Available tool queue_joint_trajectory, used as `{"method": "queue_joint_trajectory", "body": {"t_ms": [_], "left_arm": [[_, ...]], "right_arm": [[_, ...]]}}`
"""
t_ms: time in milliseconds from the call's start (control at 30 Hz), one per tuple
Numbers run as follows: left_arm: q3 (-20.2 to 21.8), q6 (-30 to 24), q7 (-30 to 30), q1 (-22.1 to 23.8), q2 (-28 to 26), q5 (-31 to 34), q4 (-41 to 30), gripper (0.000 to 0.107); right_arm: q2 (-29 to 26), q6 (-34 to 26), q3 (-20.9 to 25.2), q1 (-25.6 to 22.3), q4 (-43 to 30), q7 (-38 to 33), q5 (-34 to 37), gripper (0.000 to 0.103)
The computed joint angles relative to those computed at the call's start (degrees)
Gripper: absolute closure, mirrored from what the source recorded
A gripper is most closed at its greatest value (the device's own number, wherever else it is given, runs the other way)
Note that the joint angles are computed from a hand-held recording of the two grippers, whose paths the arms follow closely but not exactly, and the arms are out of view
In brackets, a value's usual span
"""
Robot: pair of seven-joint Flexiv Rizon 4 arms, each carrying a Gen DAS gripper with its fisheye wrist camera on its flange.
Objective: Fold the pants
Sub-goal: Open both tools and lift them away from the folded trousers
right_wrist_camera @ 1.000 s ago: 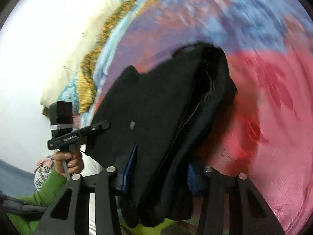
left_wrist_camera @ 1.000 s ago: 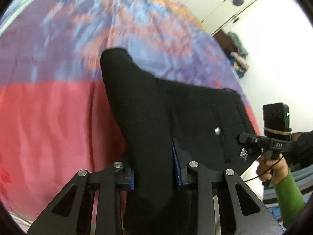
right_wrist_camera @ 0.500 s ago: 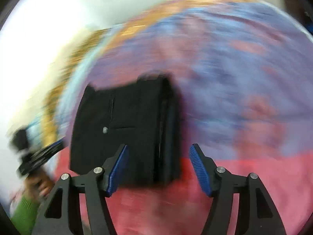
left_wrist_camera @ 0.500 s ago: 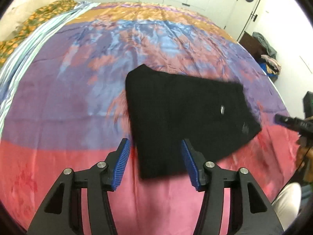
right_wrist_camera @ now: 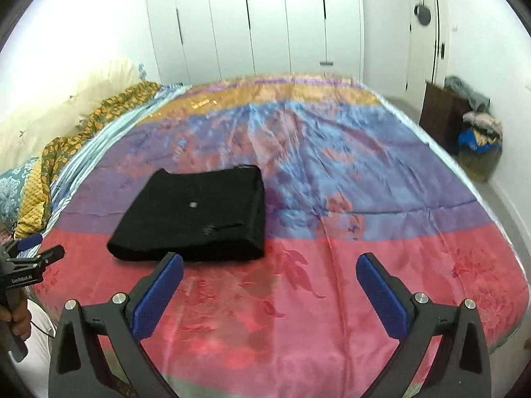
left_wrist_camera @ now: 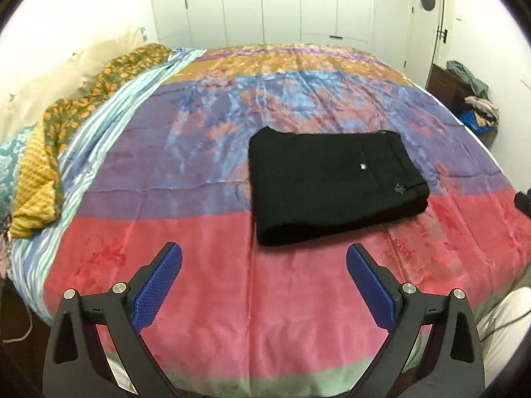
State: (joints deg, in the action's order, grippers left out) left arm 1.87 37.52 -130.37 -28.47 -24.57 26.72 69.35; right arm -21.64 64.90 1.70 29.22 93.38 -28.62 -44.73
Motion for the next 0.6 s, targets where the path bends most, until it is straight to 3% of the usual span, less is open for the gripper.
{"method": "queue_joint_trajectory", "body": {"t_ms": [100, 167, 200, 267, 333, 433, 533, 600], "left_arm": [[0.6, -0.02, -1.55, -0.77, 0.63, 1.66, -0.47, 0.007], [1.29, -0.94, -3.37, -1.76, 1.07, 4.06, -1.13, 0.007], [1.7, -1.49, -4.41, -2.31, 1.36, 5.64, -1.49, 0.007], [1.91, -1.75, -6.01, -2.84, 2.07, 7.86, -1.47, 0.007], [1.79, -1.43, -7.29, -2.94, 2.59, 9.45, -1.41, 0.007], [1.44, -0.74, -8.76, -2.97, 3.26, 11.16, -1.15, 0.007], [1.57, -2.86, -10.39, -4.27, 3.76, 14.72, -1.76, 0.007], [0.74, -3.46, -9.48, -4.25, 4.06, 14.92, -1.56, 0.007]], "right_arm": [[0.73, 1.91, -1.7, 1.76, 0.59, 5.35, -4.56, 0.0], [2.45, 7.1, -5.89, 2.94, 2.58, 15.77, -15.49, 0.0], [3.7, 8.29, -8.51, 3.7, 3.18, 23.04, -23.69, 0.0], [4.63, 8.17, -10.11, 3.71, 2.59, 31.57, -33.54, 0.0], [4.01, 7.19, -9.44, 2.98, 1.14, 31.3, -36.23, 0.0], [2.67, 4.3, -4.8, 1.47, 0.14, 21.35, -27.42, 0.0], [5.13, 0.88, -5.08, 1.53, 2.01, 31.15, -39.16, 0.0], [7.19, -7.17, -4.0, 2.8, 3.61, 35.62, -43.76, 0.0]]}}
